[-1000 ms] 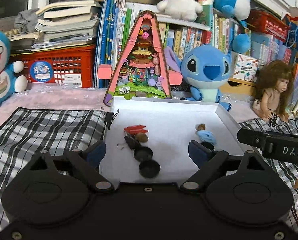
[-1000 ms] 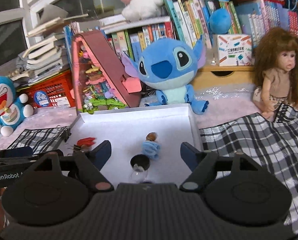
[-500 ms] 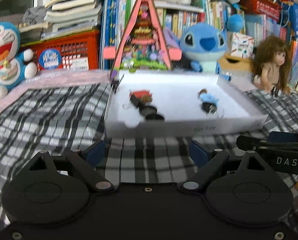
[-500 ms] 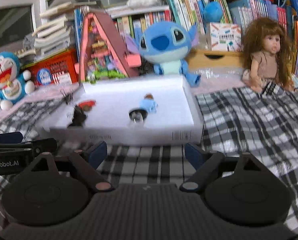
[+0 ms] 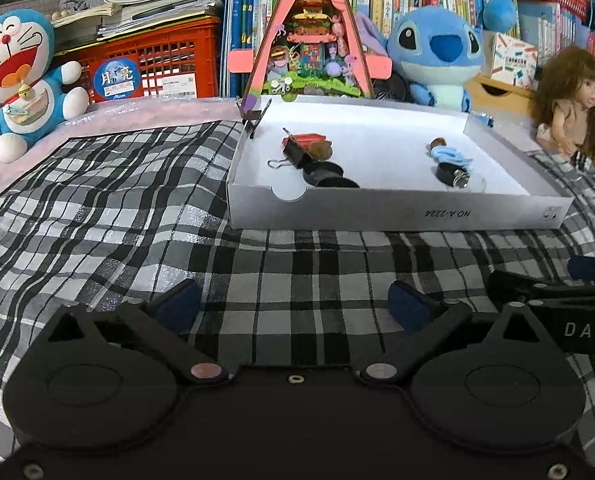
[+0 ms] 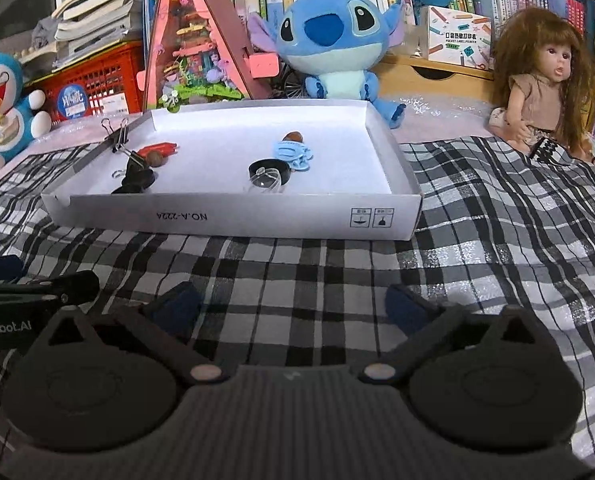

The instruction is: Organize rigid objects

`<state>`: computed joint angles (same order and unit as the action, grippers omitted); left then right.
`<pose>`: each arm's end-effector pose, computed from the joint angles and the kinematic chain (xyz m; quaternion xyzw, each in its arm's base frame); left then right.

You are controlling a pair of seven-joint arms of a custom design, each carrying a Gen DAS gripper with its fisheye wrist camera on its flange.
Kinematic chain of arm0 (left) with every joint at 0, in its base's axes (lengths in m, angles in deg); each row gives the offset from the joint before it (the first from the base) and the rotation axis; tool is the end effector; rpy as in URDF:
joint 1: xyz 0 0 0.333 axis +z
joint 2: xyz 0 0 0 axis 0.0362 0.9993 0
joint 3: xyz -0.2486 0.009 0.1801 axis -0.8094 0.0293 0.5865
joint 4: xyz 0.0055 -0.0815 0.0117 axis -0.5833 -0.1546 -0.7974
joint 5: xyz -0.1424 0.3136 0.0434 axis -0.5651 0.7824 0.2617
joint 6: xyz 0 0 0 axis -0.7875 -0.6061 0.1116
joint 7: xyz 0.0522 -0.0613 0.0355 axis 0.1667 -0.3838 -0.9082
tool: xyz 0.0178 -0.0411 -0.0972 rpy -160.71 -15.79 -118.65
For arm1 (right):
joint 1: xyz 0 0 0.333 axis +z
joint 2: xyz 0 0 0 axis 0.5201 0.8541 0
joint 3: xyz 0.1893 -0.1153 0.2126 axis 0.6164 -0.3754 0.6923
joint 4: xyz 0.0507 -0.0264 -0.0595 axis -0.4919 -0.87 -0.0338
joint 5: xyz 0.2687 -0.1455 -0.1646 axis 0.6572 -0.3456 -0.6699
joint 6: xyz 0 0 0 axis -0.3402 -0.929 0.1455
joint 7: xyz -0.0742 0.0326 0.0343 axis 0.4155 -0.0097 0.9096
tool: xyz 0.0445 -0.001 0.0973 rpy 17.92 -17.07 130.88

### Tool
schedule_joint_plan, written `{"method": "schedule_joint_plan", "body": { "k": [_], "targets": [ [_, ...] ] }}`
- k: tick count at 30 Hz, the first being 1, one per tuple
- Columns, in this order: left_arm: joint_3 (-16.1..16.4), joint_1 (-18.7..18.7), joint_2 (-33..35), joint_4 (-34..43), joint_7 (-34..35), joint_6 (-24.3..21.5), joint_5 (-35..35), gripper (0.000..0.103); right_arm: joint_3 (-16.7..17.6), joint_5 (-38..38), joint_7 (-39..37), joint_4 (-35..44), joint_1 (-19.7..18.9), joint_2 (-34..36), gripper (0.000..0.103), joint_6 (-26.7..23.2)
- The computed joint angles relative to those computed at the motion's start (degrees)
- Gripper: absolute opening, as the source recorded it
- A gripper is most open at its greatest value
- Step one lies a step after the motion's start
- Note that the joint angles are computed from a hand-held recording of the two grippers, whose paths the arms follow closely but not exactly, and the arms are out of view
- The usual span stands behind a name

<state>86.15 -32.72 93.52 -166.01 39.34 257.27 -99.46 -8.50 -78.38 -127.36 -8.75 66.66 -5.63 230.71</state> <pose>0.5547 -0.2245 0.2471 -0.6113 0.6665 -0.3195 0.2829 0.5366 0.3677 0.2362 -0.6298 0.6479 -0.2913 0.3142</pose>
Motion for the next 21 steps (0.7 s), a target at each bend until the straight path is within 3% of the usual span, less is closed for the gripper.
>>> {"method": "schedule_joint_plan", "body": {
  "k": [7, 21],
  "targets": [
    [1.64, -1.75, 0.42, 0.73, 0.83, -0.95, -1.46, 0.103, -0.17, 1.81, -2.25, 0.19, 0.19, 0.28, 0.103, -0.19],
    [1.41, -1.46, 0.41, 0.66, 0.53, -0.83, -1.08, 0.103, -0.98, 2.15, -2.23, 0.22, 0.75, 0.34, 0.103, 0.28]
  ]
}}
